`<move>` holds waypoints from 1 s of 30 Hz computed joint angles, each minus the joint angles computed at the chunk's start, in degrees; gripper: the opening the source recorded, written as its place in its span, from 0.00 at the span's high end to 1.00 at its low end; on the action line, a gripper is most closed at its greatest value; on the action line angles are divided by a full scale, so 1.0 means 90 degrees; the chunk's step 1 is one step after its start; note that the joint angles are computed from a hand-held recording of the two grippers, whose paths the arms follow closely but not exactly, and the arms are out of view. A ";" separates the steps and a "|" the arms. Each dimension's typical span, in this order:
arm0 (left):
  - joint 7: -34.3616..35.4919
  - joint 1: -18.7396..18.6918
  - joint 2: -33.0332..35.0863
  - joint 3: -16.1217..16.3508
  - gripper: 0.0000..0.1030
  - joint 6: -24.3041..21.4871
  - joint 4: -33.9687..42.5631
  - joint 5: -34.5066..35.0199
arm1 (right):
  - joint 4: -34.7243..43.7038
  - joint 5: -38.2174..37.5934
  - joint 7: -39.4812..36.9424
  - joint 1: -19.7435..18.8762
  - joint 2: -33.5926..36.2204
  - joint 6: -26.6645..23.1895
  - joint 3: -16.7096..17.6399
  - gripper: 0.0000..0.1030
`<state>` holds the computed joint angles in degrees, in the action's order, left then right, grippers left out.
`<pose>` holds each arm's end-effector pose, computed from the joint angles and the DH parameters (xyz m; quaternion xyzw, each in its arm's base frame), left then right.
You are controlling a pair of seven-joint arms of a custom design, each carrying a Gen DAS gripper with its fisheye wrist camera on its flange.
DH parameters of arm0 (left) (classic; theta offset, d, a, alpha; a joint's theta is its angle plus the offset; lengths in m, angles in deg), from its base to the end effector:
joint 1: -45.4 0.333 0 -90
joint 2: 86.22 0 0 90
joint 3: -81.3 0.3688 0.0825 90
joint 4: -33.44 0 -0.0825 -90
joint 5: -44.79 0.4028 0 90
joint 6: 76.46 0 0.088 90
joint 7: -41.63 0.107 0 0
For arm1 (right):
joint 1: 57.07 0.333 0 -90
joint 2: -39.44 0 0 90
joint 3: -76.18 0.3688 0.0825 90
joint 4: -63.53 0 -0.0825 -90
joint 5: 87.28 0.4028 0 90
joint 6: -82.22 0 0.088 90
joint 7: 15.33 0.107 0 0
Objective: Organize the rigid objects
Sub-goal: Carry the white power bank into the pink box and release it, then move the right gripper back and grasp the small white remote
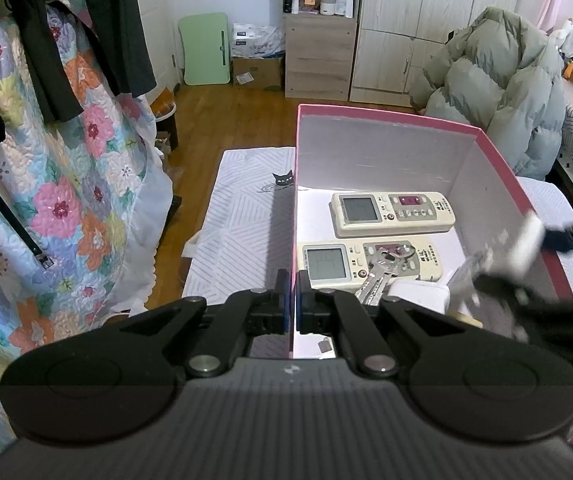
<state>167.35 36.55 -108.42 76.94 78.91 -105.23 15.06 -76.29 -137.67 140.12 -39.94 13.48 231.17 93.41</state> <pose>0.4588 -0.0939 0.5677 -0.4912 0.7915 -0.3169 0.1785 0.3536 0.2807 0.5576 -0.6680 0.5955 -0.3539 0.2719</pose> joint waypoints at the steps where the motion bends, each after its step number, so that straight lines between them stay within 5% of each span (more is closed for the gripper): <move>1: 0.0001 -0.0006 -0.0003 0.0004 0.98 -0.0010 0.0000 -0.0008 | -0.0075 0.0315 -0.0183 0.0190 -0.0105 0.0012 -0.0115 0.38; 12: -0.0045 0.0023 -0.0016 -0.0053 0.98 0.0061 -0.0027 0.0140 | -0.1441 0.2647 -0.1025 0.0937 -0.1780 0.1396 -0.1237 0.34; 17: -0.0131 0.0038 0.0002 -0.0080 0.98 0.0093 -0.0034 0.0221 | -0.1735 0.3085 -0.1144 0.0385 -0.2043 0.0894 -0.1123 0.37; 23: -0.0298 0.0067 0.0021 -0.0135 0.98 0.0052 -0.0014 0.0376 | -0.2002 0.3877 -0.1896 0.0613 -0.1557 0.0784 -0.1507 0.44; 30: -0.0462 0.0104 0.0077 -0.0185 0.98 0.0034 0.0043 0.0557 | -0.1864 0.3541 -0.2821 0.0503 -0.0958 0.1030 -0.1040 0.43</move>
<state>163.19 37.49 -107.72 75.28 79.22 -104.85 20.07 -93.07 -105.81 114.74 -35.41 4.86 240.44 84.06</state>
